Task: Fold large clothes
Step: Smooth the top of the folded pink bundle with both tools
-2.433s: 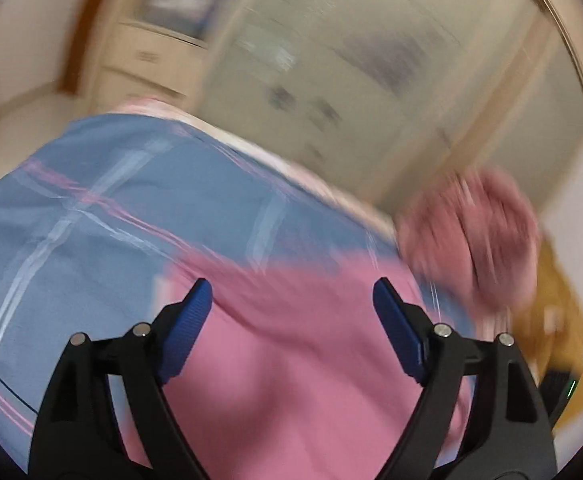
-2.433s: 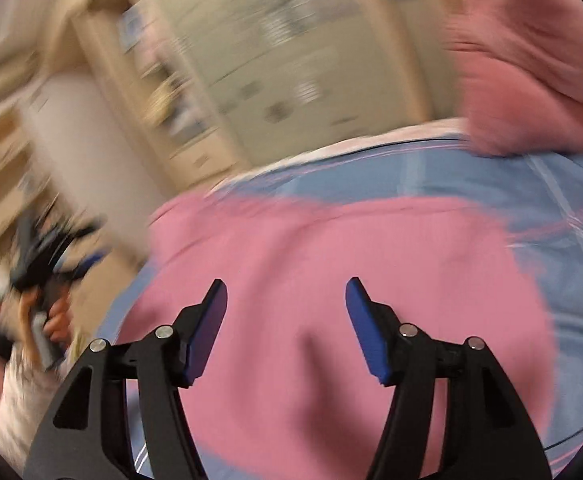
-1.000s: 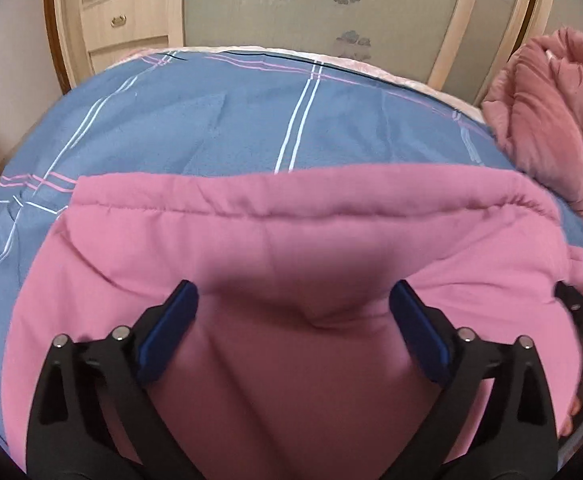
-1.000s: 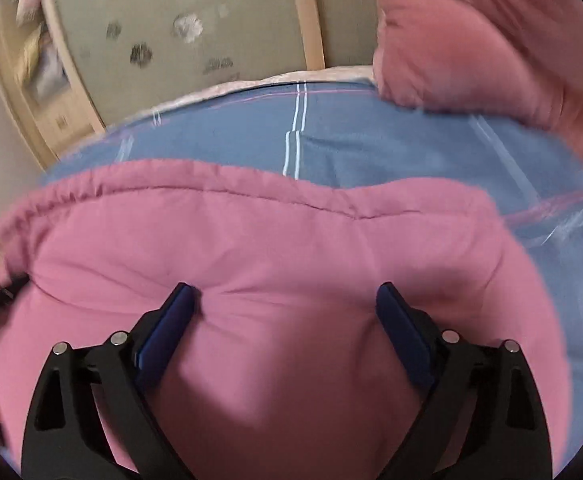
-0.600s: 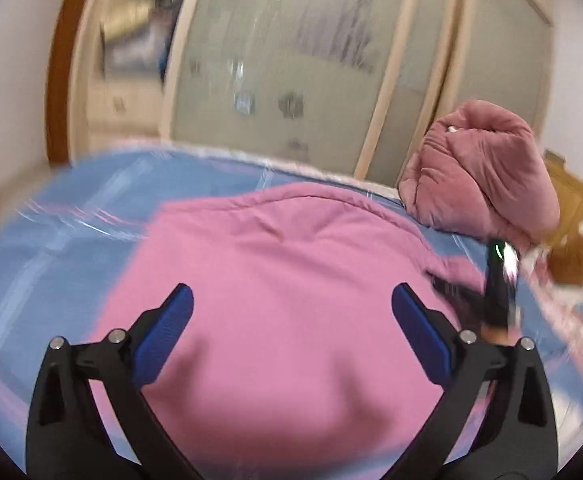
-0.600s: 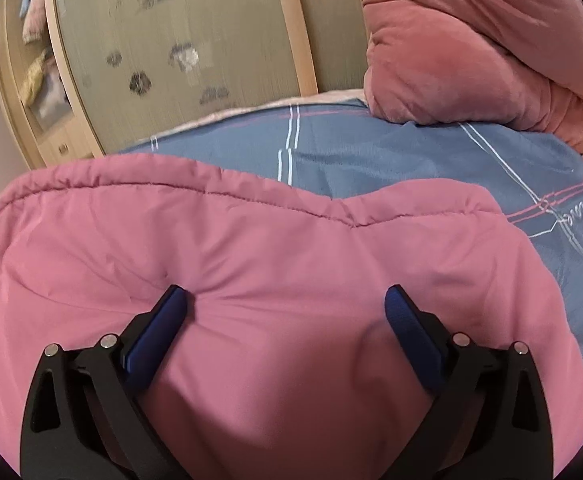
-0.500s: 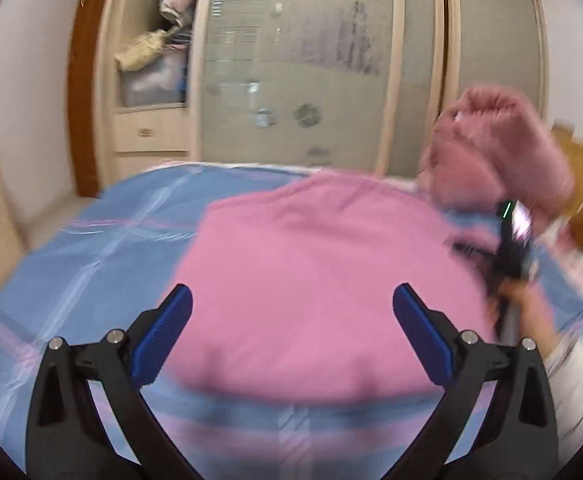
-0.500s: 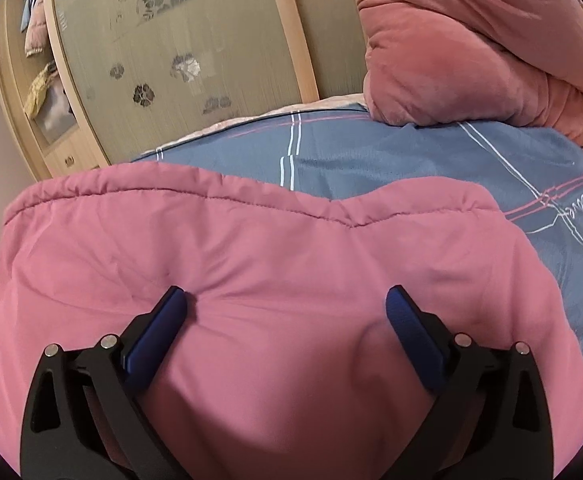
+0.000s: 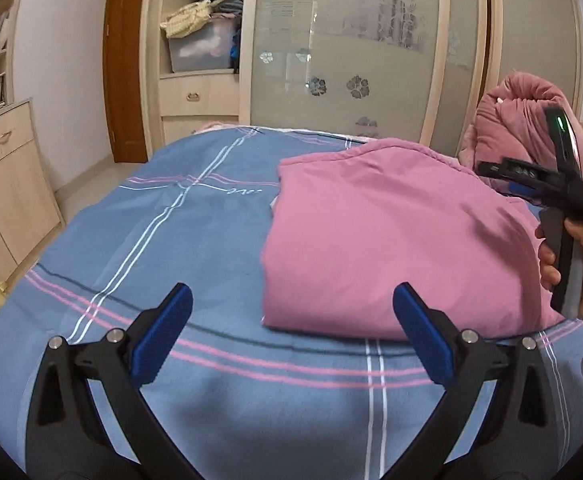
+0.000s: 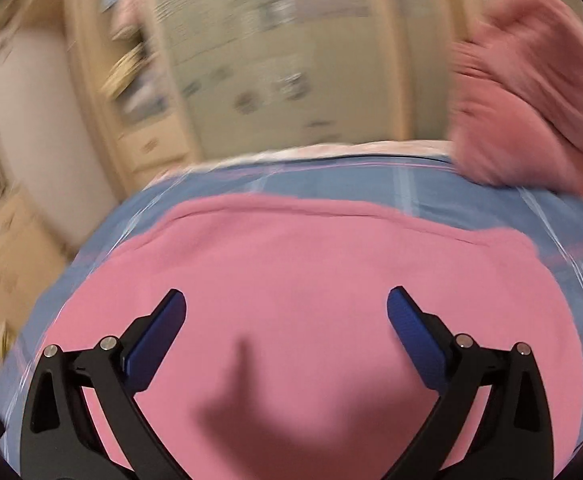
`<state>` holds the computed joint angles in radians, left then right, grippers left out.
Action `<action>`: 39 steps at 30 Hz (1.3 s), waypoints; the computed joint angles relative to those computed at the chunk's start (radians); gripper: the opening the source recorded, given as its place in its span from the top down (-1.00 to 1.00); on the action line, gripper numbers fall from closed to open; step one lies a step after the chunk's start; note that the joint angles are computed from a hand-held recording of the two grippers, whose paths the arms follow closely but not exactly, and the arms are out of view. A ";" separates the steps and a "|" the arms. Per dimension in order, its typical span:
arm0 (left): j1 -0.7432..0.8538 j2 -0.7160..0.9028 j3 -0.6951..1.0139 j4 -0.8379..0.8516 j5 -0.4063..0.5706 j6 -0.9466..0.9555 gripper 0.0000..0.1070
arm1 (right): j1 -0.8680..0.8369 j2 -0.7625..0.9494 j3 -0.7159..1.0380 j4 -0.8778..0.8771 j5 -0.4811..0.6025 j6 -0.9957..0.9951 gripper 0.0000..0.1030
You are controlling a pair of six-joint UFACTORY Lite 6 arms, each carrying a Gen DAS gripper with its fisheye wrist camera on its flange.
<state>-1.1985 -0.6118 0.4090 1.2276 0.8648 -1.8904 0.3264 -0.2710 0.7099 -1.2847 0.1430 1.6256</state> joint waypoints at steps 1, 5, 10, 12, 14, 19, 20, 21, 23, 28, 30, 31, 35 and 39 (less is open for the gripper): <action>0.038 0.053 0.031 0.023 -0.031 -0.004 -0.88 | 0.055 0.055 0.061 0.105 0.033 -0.094 -0.96; 0.238 0.282 0.192 0.083 -0.216 0.028 -0.88 | 0.160 0.320 0.322 0.361 0.170 -0.339 -0.96; 0.371 0.592 0.418 0.094 -0.319 0.095 -0.88 | 0.111 0.564 0.532 0.473 0.219 -0.448 -0.96; 0.426 0.648 0.448 0.082 -0.401 0.094 -0.88 | 0.093 0.647 0.622 0.485 0.257 -0.480 -0.96; 0.470 0.685 0.456 0.098 -0.469 0.052 -0.88 | 0.068 0.746 0.741 0.529 0.310 -0.543 -0.96; 0.492 0.728 0.415 0.328 -0.518 -0.215 -0.88 | 0.032 0.910 0.907 0.569 0.344 -0.611 -0.97; 0.501 0.726 0.398 0.399 -0.544 -0.290 -0.88 | 0.044 0.937 0.933 0.533 0.364 -0.587 -0.97; 0.506 0.724 0.392 0.430 -0.559 -0.322 -0.88 | 0.051 0.960 0.958 0.513 0.379 -0.581 -0.97; 0.505 0.725 0.375 0.516 -0.564 -0.412 -0.88 | 0.052 0.983 0.984 0.504 0.384 -0.583 -0.97; 0.503 0.722 0.366 0.589 -0.559 -0.488 -0.88 | 0.030 1.040 1.057 0.553 0.378 -0.636 -0.97; 0.495 0.726 0.362 0.606 -0.551 -0.511 -0.88 | 0.032 1.070 1.097 0.555 0.396 -0.650 -0.97; 0.492 0.731 0.363 0.620 -0.552 -0.526 -0.88 | 0.035 1.089 1.121 0.556 0.409 -0.657 -0.97; 0.461 0.742 0.354 0.637 -0.505 -0.549 -0.88 | 0.038 1.129 1.158 0.545 0.418 -0.653 -0.97; 0.459 0.653 0.235 0.890 -0.435 -0.840 -0.88 | 0.065 0.999 1.030 0.468 0.387 -0.558 -0.97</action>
